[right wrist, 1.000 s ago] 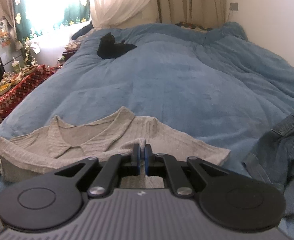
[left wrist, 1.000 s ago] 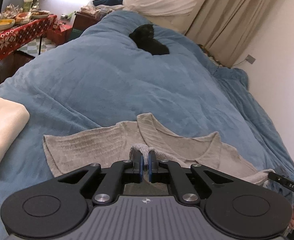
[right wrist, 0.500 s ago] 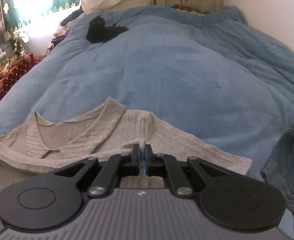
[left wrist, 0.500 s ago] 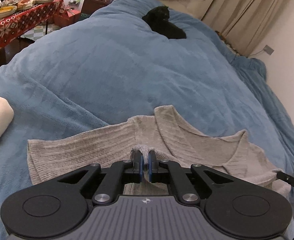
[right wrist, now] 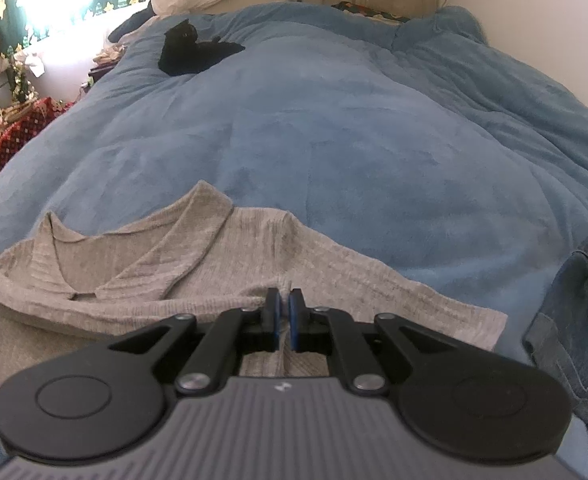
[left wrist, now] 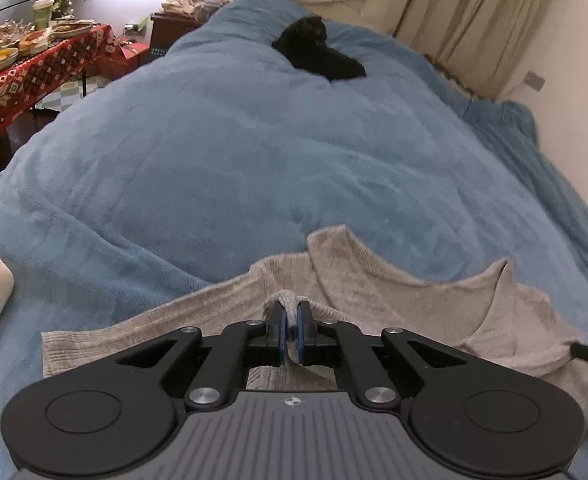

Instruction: Fold clothes

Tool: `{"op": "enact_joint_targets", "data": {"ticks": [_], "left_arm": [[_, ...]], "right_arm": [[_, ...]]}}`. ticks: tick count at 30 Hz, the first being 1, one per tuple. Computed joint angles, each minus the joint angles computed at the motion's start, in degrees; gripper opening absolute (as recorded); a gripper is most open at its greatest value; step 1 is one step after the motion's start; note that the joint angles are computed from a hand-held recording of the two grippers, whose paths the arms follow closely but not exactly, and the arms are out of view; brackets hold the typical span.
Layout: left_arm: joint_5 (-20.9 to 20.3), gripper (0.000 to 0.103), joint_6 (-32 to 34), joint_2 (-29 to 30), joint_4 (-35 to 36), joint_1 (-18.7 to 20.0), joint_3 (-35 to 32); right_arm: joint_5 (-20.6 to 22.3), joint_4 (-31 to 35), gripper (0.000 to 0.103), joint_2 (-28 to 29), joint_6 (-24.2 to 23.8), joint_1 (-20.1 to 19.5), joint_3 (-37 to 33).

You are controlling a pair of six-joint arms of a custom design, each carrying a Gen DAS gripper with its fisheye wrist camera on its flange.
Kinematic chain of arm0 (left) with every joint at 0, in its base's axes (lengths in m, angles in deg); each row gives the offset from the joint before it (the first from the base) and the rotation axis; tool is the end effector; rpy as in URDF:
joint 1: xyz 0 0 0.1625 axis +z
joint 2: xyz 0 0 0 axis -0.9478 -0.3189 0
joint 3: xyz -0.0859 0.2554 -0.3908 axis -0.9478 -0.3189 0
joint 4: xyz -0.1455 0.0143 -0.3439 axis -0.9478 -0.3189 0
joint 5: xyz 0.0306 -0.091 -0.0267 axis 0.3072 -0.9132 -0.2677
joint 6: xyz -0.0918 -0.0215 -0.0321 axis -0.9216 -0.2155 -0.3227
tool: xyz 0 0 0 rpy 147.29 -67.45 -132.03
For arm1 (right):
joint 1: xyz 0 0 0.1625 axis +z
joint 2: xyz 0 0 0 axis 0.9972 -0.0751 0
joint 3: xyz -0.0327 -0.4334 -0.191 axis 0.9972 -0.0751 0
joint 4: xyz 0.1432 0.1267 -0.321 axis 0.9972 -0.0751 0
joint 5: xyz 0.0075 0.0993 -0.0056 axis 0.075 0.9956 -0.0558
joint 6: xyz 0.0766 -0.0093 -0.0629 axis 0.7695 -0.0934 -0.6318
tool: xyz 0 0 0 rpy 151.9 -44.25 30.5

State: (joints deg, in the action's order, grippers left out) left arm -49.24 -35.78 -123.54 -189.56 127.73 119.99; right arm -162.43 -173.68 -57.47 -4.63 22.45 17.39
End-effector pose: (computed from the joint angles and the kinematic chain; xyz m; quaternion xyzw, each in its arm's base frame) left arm -0.0217 -0.4291 0.2680 -0.1120 0.8395 -0.4436 0.2931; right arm 0.2699 -0.5706 0.0858 0.2600 -0.8757 0.2837 0.2916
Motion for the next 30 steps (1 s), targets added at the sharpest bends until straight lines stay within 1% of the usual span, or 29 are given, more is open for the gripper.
{"op": "enact_joint_targets", "data": {"ticks": [1,2,3,4,8,10,11,15,17,18,19,21,24,27,29,30], "left_arm": [[-0.3,0.009,-0.3,0.0,1.3,0.5,-0.4],[0.2,0.011,-1.1,0.2,2.4,0.7,-0.6],[0.7,0.012,-1.9,0.3,3.5,0.9,-0.8],[1.1,0.015,-2.1,0.3,3.6,1.0,-0.8],[1.8,0.016,-2.5,-0.8,2.5,0.5,0.1],[2.6,0.016,-2.4,-1.6,2.8,0.0,0.3],[2.9,0.016,-2.5,-2.1,3.5,-0.3,0.4],[3.5,0.017,-2.8,-3.4,5.0,-2.0,1.1],[2.4,0.016,-2.7,-3.6,5.4,-2.9,1.9],[1.7,0.016,-2.7,-3.6,5.8,-3.3,2.2],[0.7,0.016,-3.1,-3.6,7.0,-3.5,2.3],[-1.5,0.016,-3.7,-2.9,8.5,-3.8,2.5],[-4.2,0.014,-2.1,-0.2,7.7,-3.5,2.4],[-5.4,0.014,-0.3,3.0,6.3,-2.1,1.0],[-6.4,0.014,1.3,4.7,4.6,-0.6,-0.2],[-6.2,0.014,1.5,5.3,4.6,-0.1,-0.8]], "right_arm": [[-0.4,0.0,0.008,0.2,-0.1,0.0,0.0],[-0.7,0.2,0.010,0.4,-0.2,0.0,-0.1],[-0.8,0.2,0.017,0.5,-0.3,0.0,-0.2],[-1.3,-0.1,0.023,0.7,-0.3,0.0,-0.3],[-0.6,0.5,0.025,-0.2,0.7,-0.3,-0.3],[-0.4,0.2,0.035,-0.7,0.6,-0.3,-0.5],[-0.3,0.2,0.036,-0.9,0.4,-0.3,-0.6],[0.4,0.6,0.036,-2.0,-0.2,0.0,-0.5],[1.0,1.1,0.035,-2.6,-1.0,0.3,0.2],[1.4,1.5,0.033,-2.9,-1.4,0.5,0.7],[1.7,2.0,0.025,-3.2,-1.9,0.7,1.3],[2.2,3.6,0.014,-3.5,-2.2,1.1,2.5],[3.5,5.6,0.014,-3.8,-2.6,1.4,4.5],[2.5,5.4,0.014,-2.1,-3.9,1.8,4.7],[2.2,6.4,0.014,-1.1,-2.8,1.4,3.4],[2.0,7.1,0.014,-0.6,-1.8,1.1,2.4]]}}
